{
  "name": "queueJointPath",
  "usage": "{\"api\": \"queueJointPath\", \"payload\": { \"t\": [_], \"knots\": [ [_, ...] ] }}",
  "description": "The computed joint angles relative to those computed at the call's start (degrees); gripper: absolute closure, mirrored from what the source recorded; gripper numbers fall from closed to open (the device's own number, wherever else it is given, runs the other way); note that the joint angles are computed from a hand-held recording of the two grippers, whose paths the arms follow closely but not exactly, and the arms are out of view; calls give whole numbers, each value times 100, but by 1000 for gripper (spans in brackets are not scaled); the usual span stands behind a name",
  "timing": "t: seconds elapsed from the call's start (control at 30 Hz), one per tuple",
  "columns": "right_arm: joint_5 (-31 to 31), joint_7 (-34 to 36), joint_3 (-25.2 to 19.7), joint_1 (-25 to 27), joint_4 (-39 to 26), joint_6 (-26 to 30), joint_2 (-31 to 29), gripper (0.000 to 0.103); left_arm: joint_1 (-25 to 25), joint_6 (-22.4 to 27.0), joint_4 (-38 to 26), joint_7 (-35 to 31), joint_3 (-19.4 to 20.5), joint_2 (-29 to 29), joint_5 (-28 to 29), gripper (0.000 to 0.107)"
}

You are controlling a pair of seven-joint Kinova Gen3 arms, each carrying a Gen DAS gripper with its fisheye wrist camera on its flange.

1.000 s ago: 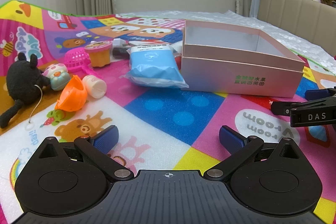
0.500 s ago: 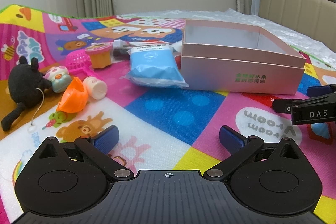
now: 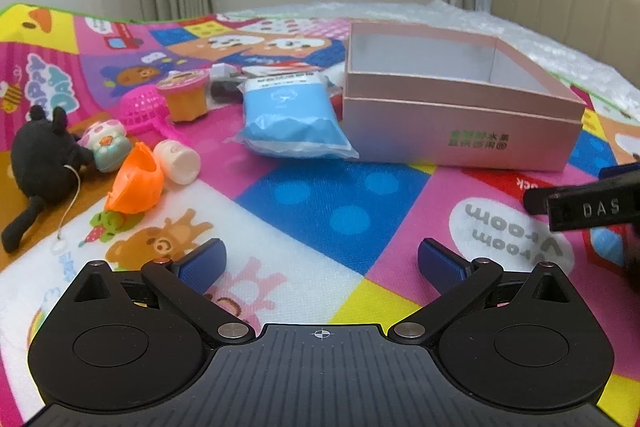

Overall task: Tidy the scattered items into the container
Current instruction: 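Reach the right gripper to the small white bottle and close on it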

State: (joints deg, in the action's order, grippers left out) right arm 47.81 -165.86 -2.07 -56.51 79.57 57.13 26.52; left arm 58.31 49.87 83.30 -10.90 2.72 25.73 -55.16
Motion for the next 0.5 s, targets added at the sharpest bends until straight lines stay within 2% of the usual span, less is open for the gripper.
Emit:
{"api": "queueJointPath", "payload": {
  "t": [0.07, 0.17, 0.2, 0.27, 0.37, 0.43, 0.5],
  "knots": [
    [-270, 142, -58, 106, -181, 119, 22, 0, -174, -222, 166, -185, 99, -196, 195, 4],
    [-387, 229, -36, 108, -291, 203, 67, 0, -408, -339, 623, 181, 475, -555, -105, 4],
    [-372, 189, -6, 60, -329, 263, 89, 0, -394, -429, 846, 414, 491, -703, -291, 4],
    [-131, -137, -150, 14, -418, 538, 146, 0, -74, -592, 1354, 880, 206, -1080, -641, 4],
    [496, -800, 82, -572, -231, 592, 111, 0, 179, -750, 2111, 1488, 51, -1690, -1262, 4],
    [962, -925, 315, -1103, -232, 637, 175, 1, -43, -644, 2375, 1492, 331, -2029, -1345, 4],
    [1428, -804, 459, -1537, -368, 688, 350, 10, -194, -595, 2519, 1324, 455, -2313, -1225, 4]
  ]
}}
